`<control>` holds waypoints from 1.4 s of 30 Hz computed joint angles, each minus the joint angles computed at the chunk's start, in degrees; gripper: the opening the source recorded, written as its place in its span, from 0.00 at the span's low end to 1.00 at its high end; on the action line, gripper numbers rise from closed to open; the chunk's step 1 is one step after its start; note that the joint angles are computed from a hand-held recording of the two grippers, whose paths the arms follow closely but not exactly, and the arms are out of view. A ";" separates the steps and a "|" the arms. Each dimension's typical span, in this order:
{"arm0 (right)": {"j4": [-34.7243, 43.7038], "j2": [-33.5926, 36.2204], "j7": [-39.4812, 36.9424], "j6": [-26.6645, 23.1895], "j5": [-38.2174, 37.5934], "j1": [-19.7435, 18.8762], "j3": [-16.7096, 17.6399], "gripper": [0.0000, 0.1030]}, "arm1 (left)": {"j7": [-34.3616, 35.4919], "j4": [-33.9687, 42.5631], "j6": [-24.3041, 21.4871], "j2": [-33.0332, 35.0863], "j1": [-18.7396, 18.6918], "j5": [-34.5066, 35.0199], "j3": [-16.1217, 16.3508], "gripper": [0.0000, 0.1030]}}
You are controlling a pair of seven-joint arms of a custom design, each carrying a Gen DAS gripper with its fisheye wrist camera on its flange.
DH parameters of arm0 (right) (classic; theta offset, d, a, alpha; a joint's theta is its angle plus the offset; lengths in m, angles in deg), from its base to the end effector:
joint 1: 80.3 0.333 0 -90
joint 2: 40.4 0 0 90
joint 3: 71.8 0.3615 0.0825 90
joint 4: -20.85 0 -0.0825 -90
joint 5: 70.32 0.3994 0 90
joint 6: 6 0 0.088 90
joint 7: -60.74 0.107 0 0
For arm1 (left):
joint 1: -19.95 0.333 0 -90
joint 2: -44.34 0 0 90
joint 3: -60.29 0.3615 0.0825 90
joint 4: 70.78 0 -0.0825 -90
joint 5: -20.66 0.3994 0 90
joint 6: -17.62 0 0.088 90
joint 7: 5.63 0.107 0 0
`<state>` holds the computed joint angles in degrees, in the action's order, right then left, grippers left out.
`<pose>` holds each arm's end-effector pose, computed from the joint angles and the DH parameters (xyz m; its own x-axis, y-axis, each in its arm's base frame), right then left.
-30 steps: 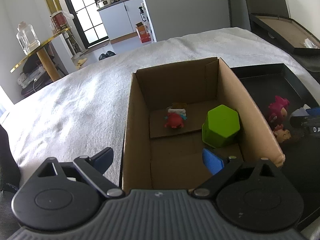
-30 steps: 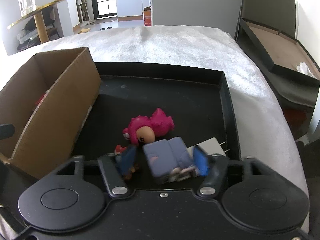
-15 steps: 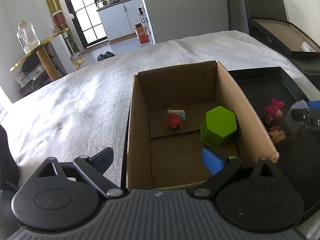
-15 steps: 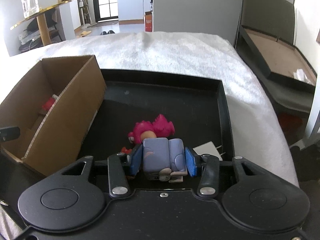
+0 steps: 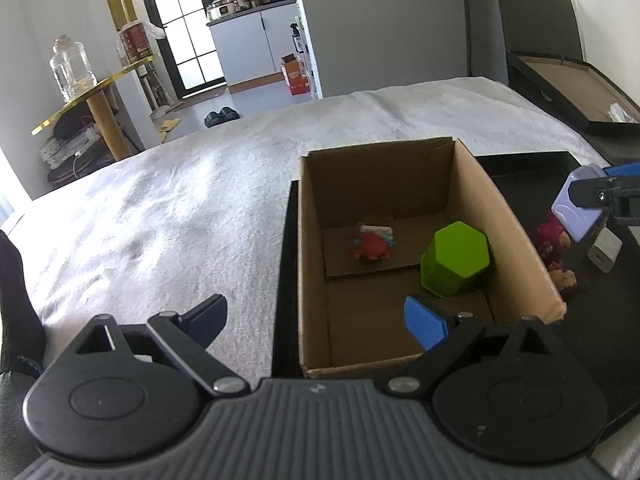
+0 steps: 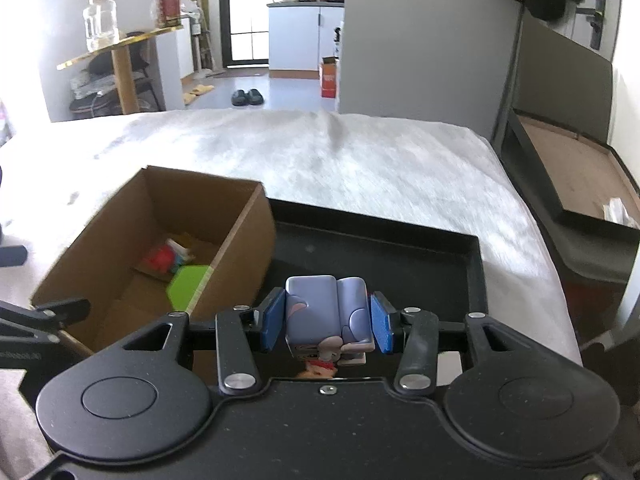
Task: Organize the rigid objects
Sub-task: 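Carry the lavender cube into the box and release it on the green block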
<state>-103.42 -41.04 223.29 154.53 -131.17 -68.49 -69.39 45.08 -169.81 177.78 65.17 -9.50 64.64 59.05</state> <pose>0.5500 0.1821 0.4899 -0.1224 -0.9920 0.0298 -0.6553 0.0582 -0.7531 0.6063 -0.3949 0.4785 -0.3812 -0.9040 -0.1939 -0.5863 0.3985 -0.7053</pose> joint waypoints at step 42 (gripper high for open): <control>16.53 13.49 -28.11 -0.82 11.25 8.25 -2.37 0.44 | 5.88 -1.62 3.28 -0.02 0.90 -9.19 0.64 0.06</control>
<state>-86.89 -27.56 195.18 153.71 -119.92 -60.24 -71.76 50.96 -171.43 181.06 65.15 -8.60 55.46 59.69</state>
